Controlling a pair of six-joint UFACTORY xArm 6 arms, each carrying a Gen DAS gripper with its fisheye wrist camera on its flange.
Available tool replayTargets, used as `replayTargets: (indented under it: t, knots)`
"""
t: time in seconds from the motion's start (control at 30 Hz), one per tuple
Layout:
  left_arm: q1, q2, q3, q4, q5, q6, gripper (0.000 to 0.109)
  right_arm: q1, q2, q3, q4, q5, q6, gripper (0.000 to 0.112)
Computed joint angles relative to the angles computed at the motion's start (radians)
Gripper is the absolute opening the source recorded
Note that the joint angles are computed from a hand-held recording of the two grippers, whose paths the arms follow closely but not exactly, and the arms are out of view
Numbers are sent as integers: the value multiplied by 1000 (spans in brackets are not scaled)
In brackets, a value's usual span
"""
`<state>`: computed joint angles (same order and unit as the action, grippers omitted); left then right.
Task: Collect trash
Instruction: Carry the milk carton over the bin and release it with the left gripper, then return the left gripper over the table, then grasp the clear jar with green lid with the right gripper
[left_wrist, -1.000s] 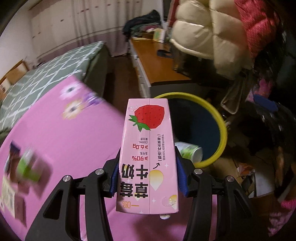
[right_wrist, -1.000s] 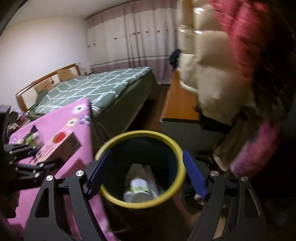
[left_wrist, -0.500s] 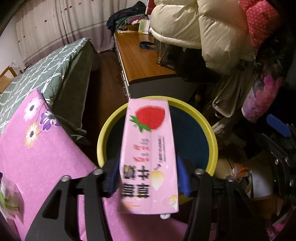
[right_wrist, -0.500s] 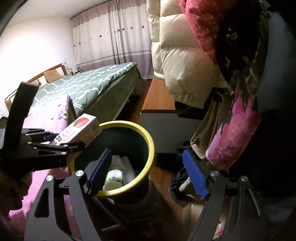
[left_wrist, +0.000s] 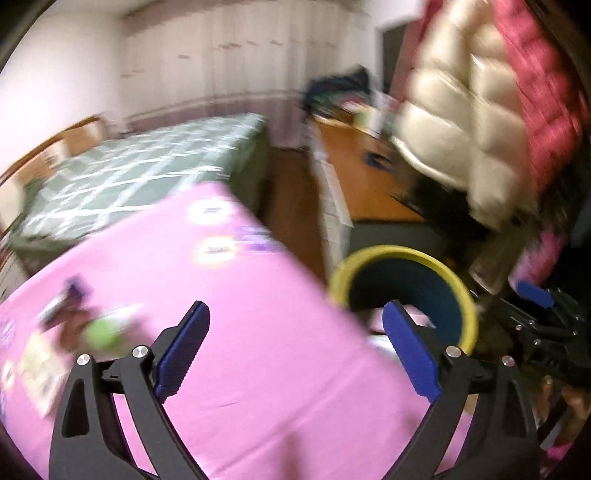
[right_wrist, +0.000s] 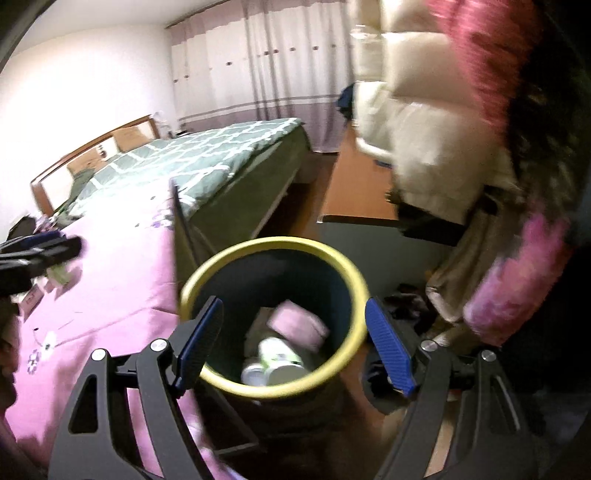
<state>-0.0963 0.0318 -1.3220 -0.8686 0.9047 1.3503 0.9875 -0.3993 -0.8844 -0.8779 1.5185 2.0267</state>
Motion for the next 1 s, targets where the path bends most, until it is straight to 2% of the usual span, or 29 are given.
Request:
replayTargets:
  t: [0.07, 0.13, 0.2, 0.33, 0.53, 0.57, 0.63, 0.7, 0.77, 0.93, 1.0]
  knots:
    - [86, 49, -61, -42, -38, -1, 94, -38, 33, -24, -19, -71, -37, 75]
    - [145, 101, -116, -66, -92, -9, 95, -89, 84, -61, -39, -177, -87, 75]
    - [206, 171, -188, -91, -152, -25, 97, -119, 134, -103, -49, -242, -125, 75]
    - [300, 364, -398, -35, -244, -156, 97, -179, 274, -236, -63, -386, -227, 76]
    - [371, 613, -659, 51, -371, -292, 97, -242, 452, -436, -63, -558, -374, 76]
    - [378, 648, -695, 67, -378, -314, 97, -261, 501, -492, -54, -601, -423, 76]
    - [396, 710, -768, 99, -367, -360, 97, -279, 573, -580, -28, -631, -494, 76]
    - [413, 768, -861, 140, -296, -428, 97, -294, 639, -662, 1, -641, -557, 76]
    - [415, 783, -878, 131, -291, -439, 97, -312, 721, -763, 25, -662, -631, 78]
    - [402, 719, -775, 97, -327, -412, 98, -363, 875, -947, 111, -712, -797, 83]
    - [396, 708, -757, 90, -338, -405, 98, -373, 930, -1020, 156, -699, -862, 85]
